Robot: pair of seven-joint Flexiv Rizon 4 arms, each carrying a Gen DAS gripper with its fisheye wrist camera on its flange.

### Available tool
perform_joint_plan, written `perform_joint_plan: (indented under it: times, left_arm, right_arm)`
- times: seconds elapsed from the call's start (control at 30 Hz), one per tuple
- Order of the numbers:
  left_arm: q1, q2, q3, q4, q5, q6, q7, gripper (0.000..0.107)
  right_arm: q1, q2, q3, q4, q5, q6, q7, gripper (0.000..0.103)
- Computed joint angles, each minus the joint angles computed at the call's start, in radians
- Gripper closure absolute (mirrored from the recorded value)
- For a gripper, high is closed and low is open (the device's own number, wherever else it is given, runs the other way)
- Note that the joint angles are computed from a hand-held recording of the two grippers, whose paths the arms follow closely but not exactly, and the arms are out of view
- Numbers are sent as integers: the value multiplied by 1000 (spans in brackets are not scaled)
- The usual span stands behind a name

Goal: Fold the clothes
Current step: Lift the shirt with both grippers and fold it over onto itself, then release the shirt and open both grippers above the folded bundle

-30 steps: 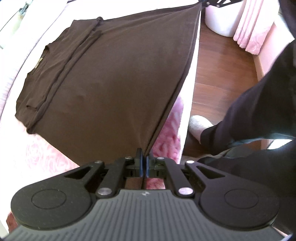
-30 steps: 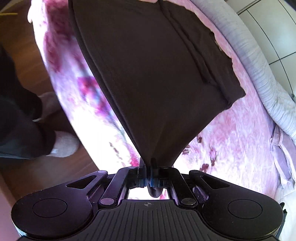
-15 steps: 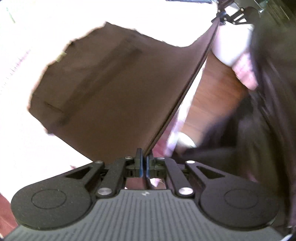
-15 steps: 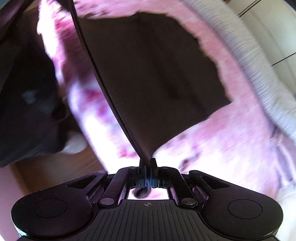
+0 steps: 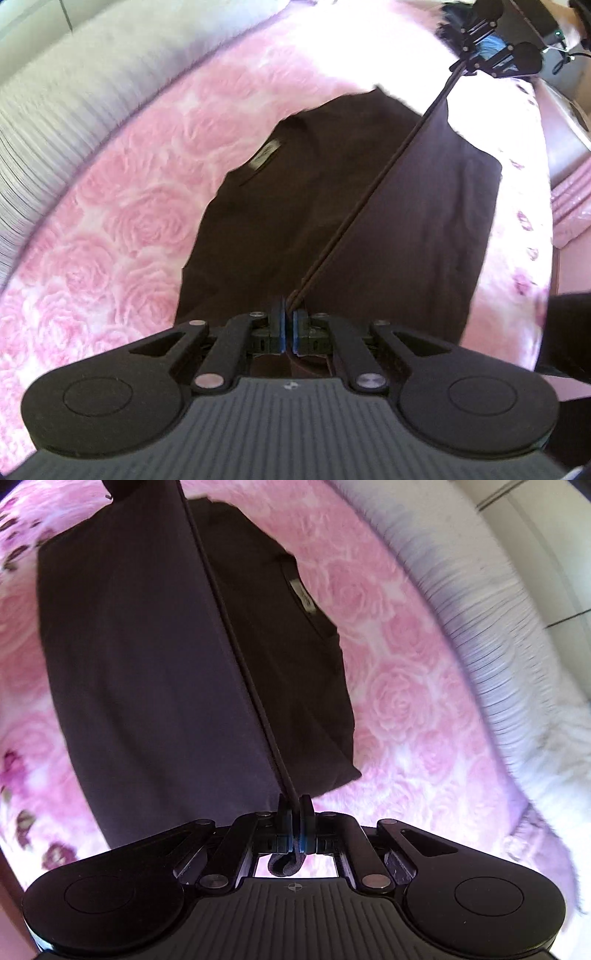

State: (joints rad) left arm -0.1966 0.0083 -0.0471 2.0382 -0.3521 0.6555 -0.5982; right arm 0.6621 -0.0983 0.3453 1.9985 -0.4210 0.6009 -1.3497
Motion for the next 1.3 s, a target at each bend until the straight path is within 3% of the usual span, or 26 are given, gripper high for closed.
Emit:
perform_joint_plan:
  times: [0.2,0.47,0.77,0.9,0.97,1.03,1.13,1.3]
  left_arm:
    - [28,-197,-19,-149,57,-19,-90,105]
    - [34,-360,-24,-291,116,-23,-210,105]
    - [50,-458,-22,-342,139,-23,-273,99]
    - [70,-464,-17,-336,102,-13,-324,79]
    - [86,-460,-17,-329,71,-4,-350,67]
    - [111,-444,-22,-306,16,10,-367,67]
    - [146,-416,-31,-265,-87,29,-399,65]
    - [194,-351,-36,-164,-304,106,-447,65]
  right_arm:
    - [-78,-148,-65,-97,72,73,-160,101]
    - [-138,-282,-97,-206,146,117,-287,101]
    - [-165,-381,-126,-250,190,204,-194,101]
    - [-174,-386,-135,-237,231,253,-79,98]
    - [-143,-362,-187,-183,169,321,60,84]
    - [-95,-326,-272,-109,35,395,279,80]
    - [-102,-274,-307,-42,-15,481,530,74]
    - [-141,-191,-256,46,-58,546,684,69]
